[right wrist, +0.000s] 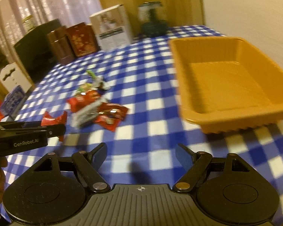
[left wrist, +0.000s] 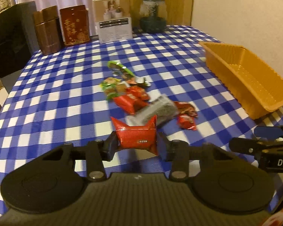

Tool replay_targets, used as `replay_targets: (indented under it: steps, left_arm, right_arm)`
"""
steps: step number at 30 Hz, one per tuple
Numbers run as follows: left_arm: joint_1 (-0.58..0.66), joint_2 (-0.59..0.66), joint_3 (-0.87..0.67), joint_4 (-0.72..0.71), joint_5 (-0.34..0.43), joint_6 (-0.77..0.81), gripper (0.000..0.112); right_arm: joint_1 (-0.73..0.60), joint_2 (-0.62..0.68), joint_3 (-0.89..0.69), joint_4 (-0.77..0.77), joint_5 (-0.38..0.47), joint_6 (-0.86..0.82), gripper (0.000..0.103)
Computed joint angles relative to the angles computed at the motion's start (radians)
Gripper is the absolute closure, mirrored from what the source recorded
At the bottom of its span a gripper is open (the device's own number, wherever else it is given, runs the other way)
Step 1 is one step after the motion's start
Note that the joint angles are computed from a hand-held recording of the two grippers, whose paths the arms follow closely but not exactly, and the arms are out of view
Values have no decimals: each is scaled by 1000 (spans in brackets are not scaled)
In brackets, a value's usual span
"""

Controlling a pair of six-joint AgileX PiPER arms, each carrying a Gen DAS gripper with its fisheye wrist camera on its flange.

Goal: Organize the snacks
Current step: 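Grasp the red candy packet with the left gripper while the right grasps a brown packet, then carry both held packets over the orange tray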

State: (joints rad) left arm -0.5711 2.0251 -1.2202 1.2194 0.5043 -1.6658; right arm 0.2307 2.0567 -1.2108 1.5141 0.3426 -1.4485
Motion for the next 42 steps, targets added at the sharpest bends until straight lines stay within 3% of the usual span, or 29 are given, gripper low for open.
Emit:
replay_targets:
  steps: [3,6,12,17,19,20,22,23,32,42]
  left_arm:
    - [24,-13,33,39,-21,-71,72]
    - [44,-23,62,86,-41,-136,72]
    - [80,-31,98,146,-82,-227,72]
    - [93,-34,113,186,-111,-283,72]
    - [94,-33,113,188,-115,-288,72]
    - [95,-34,115,190,-119,-292,72]
    - [93,-33,112,181,-119,-287,72]
    - [92,-34,112,182,-119,-287,72]
    - [66,-57,117,170,-101,-267,72]
    - [13,-107,115,111,-64,-213,71]
  right_arm:
    - [31,45,-59,-8,12,2,24]
    - [61,101,-139,-51,5,27,31]
    - [114,225,-330,-308,-9,271,43]
    - [156,269,-385,-343,-77,285,50]
    - [176,275,-386,-338,-118,253,59]
    - [180,273,-374,-300,-133,197,61]
    - [191,269,-356,-237,-165,109,76]
    - [193,266,-349,-228,-174,96,78]
    - [175,198,-261,-139,-155,9,82]
    - [143,50,-83,214,-139,-337,83]
